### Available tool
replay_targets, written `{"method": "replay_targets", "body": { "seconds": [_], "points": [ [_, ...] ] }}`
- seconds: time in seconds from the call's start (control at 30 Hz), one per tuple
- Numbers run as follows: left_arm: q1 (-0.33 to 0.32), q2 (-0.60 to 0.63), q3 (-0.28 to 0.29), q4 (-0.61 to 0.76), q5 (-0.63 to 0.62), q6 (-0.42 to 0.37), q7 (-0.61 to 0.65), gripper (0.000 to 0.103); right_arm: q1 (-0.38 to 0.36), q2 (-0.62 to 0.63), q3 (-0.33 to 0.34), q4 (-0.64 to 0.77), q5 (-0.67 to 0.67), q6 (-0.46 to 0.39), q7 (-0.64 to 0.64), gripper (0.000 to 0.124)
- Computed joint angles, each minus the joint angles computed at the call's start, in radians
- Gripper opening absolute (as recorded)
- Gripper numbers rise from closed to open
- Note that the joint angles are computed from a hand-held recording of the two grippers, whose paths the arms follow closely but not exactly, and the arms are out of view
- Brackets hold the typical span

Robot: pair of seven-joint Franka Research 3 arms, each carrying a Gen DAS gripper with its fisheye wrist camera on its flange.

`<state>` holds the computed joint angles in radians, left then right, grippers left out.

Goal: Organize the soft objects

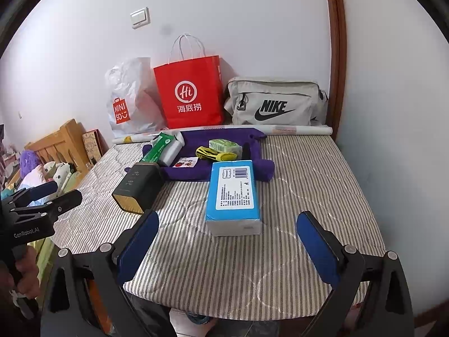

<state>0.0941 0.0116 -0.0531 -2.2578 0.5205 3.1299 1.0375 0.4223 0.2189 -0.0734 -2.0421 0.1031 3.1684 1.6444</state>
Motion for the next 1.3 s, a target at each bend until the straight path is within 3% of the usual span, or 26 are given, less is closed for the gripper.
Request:
{"method": "replay_targets", "body": {
  "seconds": [1.3],
  "points": [
    [0.008, -0.017, -0.006, -0.006, 0.05, -0.006, -0.045, 0.094, -0.004, -0.018, 0.015, -0.021, 0.029, 0.023, -0.027, 0.098]
  ]
}}
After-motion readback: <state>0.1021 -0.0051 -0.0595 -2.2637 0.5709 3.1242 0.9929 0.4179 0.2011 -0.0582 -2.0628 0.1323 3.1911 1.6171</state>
